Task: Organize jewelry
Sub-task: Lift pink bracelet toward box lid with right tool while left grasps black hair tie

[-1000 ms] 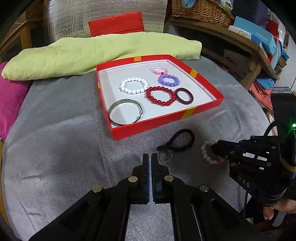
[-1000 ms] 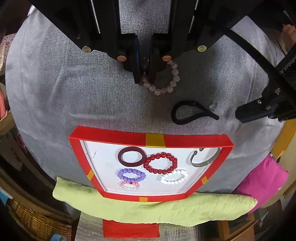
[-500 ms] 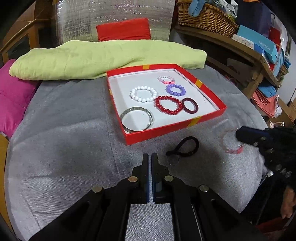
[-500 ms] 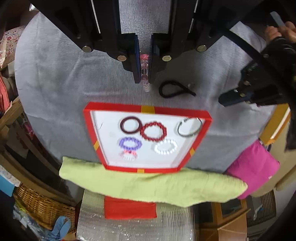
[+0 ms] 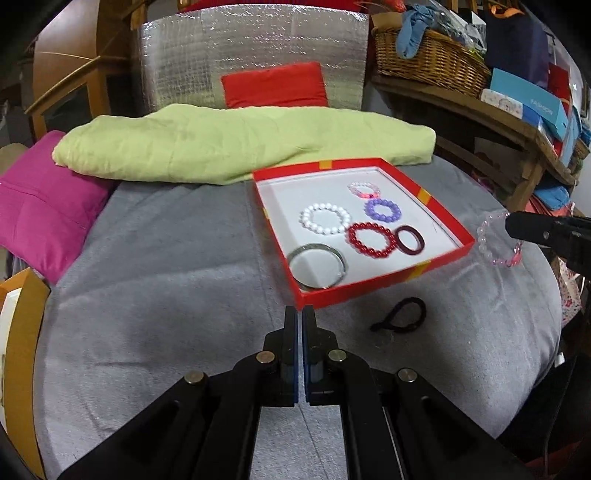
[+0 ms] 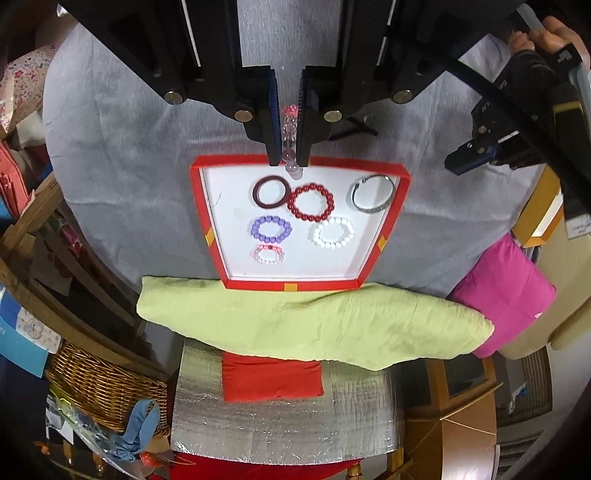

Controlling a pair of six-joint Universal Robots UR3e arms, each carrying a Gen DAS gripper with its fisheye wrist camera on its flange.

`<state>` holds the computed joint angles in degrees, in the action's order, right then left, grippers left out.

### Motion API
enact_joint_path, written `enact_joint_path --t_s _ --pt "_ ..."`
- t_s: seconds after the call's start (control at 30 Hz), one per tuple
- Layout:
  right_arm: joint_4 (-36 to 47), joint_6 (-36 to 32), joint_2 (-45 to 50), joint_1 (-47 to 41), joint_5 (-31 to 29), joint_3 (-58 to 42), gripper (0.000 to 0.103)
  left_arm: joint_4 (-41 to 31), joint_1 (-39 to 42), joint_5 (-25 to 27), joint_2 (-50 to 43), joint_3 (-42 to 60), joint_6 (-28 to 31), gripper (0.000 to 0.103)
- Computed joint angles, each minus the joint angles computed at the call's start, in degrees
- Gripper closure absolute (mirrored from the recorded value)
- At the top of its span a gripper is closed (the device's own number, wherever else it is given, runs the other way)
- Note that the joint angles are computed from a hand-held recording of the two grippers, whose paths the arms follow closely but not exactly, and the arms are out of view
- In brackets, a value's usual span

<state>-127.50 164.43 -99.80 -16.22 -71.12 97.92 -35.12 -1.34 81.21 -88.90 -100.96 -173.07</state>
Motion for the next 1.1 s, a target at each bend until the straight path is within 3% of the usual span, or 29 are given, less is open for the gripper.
enact_joint_path --t_s 0.37,0.7,1.1 --pt "-2.5 1.5 7.7 -0.3 2.9 -7.5 0.095 2.2 8.0 -6.8 1.6 -0.2 -2.1 0.101" --pt "-7.0 4.0 15.4 -6.1 14.2 -10.4 0.095 2.6 14.9 -13.1 -0.3 0.5 -4.9 0.101" --pt "-13.1 8.1 30.1 -10.5 27.1 -15.0 0.095 4.9 9.2 -13.6 -10.4 10.1 -7.7 0.101"
